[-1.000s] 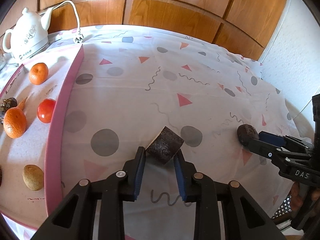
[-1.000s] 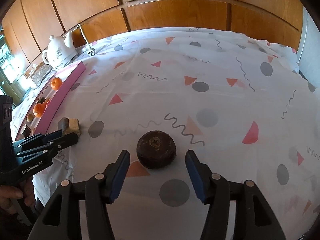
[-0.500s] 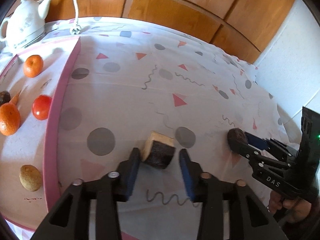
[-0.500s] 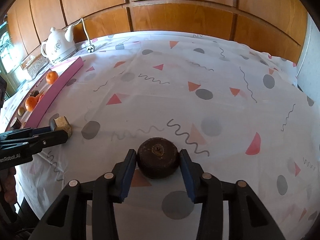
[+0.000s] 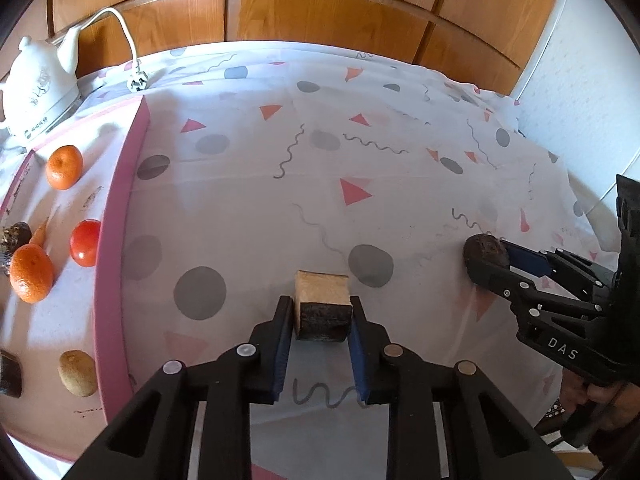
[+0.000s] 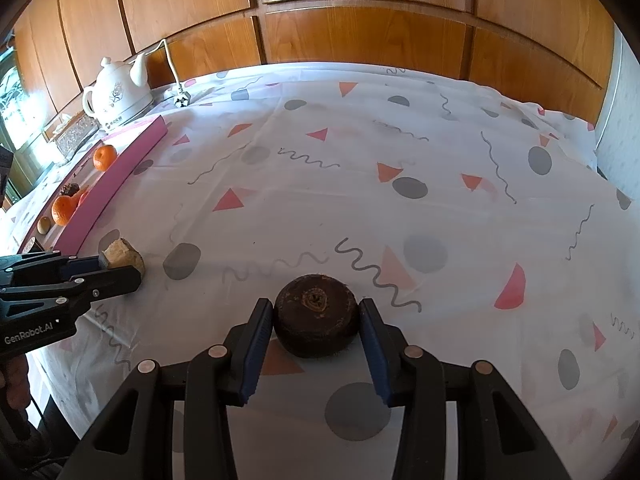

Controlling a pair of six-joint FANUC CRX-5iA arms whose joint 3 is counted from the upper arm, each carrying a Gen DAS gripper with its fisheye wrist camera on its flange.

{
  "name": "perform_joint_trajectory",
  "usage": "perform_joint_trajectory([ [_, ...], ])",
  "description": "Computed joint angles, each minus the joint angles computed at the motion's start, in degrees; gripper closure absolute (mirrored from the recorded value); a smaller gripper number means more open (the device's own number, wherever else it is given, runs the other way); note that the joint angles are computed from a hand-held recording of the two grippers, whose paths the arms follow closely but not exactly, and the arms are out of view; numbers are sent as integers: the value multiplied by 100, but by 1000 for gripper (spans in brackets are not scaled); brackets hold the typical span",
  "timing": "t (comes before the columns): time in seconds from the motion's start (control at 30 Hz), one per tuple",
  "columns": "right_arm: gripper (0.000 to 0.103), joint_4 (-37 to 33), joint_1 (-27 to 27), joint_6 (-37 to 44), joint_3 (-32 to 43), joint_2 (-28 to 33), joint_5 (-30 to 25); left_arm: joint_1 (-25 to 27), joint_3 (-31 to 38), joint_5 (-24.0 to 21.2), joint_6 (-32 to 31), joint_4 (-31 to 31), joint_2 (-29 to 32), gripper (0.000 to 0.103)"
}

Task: Organize fruits
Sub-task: 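Carry the eggplant chunk toward the tray with the left gripper while the right gripper holds the round fruit, then lower the eggplant chunk into the tray end and open the left gripper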

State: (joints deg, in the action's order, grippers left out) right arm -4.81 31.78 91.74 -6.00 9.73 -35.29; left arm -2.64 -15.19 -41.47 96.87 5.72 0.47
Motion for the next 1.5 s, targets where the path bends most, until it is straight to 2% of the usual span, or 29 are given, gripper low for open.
perform_joint_trajectory([
  [0.23,59,14,10,-72,19,18,-71,199,-431,366,-331,599,-485,77],
  [0.37,59,144,52,-154,-24,12,-39,615,-753,554,-475,1132,-934,77],
  [0.47,59,158,52,-148,-14,18,-54,1043,-866,626,-311,1232,-1228,77],
  [0.6,59,212,65,-157,-34,15,-38,1577,-678,459,417,582,-1338,77],
  [0.67,59,232,69,-142,-40,15,-40,1886,-685,497,516,597,-1331,77],
  [0.83,59,258,72,-101,-23,32,-70,2208,-315,314,1008,51,-1026,77],
  [0.87,59,259,71,-80,-20,35,-73,2202,-157,241,1270,-233,-935,77],
  [0.93,59,268,75,-63,-25,31,-75,2180,34,212,1595,-633,-811,67],
  [0.97,59,270,75,-59,-28,31,-74,2135,153,159,1822,-885,-749,58],
  [1.0,59,273,74,-54,-23,35,-80,2118,171,184,1895,-966,-730,56],
  [1.07,59,295,79,-64,-20,41,-89,2065,177,211,1927,-1024,-739,56],
  [1.17,59,356,98,-99,-25,46,-98,1753,368,-217,2628,-1695,-756,56],
  [1.23,59,397,109,-126,-40,45,-85,1679,269,-191,2710,-1657,-818,56],
  [1.3,59,421,116,-145,-55,42,-66,1480,253,-329,3028,-1925,-902,56],
  [1.5,59,426,116,-158,-69,39,-43,1097,127,-552,3287,-2131,-1103,56],
])
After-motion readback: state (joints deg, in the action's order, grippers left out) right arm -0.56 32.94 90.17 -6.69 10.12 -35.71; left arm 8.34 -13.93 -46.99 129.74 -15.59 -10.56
